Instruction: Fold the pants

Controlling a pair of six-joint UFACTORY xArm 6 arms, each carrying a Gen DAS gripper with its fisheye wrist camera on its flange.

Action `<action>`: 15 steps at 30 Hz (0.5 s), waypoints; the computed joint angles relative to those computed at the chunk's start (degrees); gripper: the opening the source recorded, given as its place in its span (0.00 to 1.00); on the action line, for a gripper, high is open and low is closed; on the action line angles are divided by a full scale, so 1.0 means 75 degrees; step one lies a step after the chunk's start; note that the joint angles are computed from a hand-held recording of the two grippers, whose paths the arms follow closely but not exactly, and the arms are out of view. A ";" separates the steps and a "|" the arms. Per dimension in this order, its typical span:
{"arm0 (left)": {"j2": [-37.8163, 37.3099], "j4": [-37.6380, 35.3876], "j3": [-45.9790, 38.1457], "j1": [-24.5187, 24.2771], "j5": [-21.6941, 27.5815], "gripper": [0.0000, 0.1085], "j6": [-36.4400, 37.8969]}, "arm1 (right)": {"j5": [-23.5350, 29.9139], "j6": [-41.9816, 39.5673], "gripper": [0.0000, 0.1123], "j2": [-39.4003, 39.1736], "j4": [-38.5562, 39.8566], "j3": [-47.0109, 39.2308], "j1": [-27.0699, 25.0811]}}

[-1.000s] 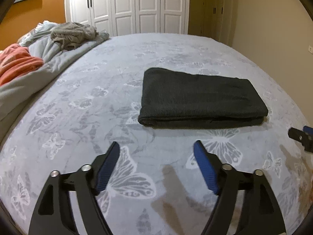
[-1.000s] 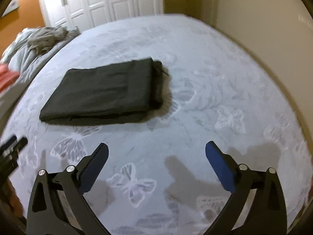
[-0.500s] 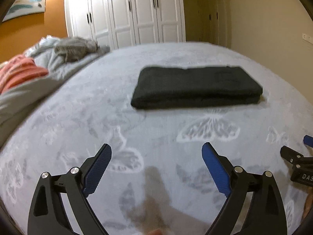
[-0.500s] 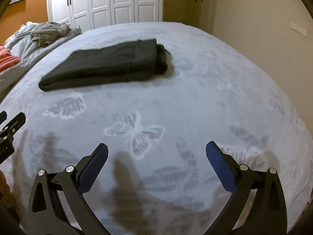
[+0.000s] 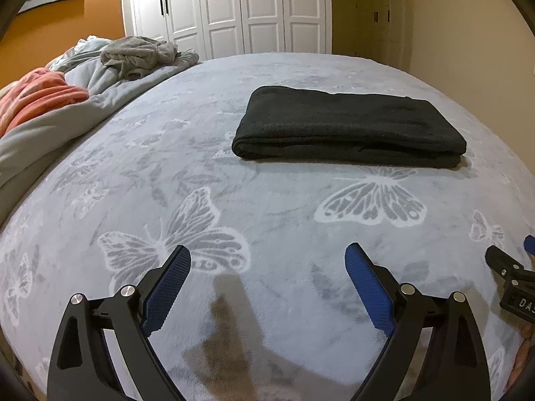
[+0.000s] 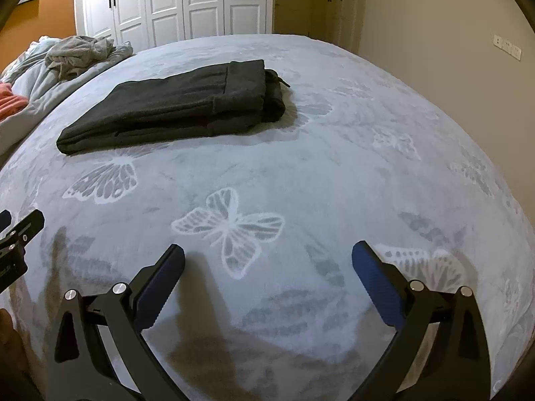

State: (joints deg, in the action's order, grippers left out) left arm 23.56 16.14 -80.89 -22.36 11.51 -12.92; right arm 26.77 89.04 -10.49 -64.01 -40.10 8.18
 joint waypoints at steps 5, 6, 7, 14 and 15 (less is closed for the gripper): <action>-0.0077 0.1916 0.0082 0.0081 -0.0202 0.84 -0.1584 | -0.0130 -0.0044 0.87 -0.0013 -0.0009 0.0034 -0.0070; -0.0095 0.1969 0.0117 0.0085 -0.0273 0.84 -0.1596 | -0.0138 -0.0034 0.87 -0.0020 0.0005 0.0040 -0.0070; -0.0100 0.2023 0.0123 0.0090 -0.0305 0.84 -0.1632 | -0.0176 -0.0054 0.87 -0.0021 0.0028 0.0044 -0.0094; -0.0089 0.2010 0.0091 0.0105 -0.0308 0.84 -0.1709 | -0.0199 -0.0137 0.87 -0.0011 0.0077 0.0036 -0.0122; -0.0093 0.1831 0.0112 0.0092 -0.0324 0.84 -0.1528 | -0.0206 -0.0139 0.87 -0.0007 0.0088 0.0035 -0.0123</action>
State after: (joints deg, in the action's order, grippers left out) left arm 22.86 29.88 -80.05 -21.68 9.09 -24.39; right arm 25.23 88.00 -10.55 -63.35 -39.84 7.25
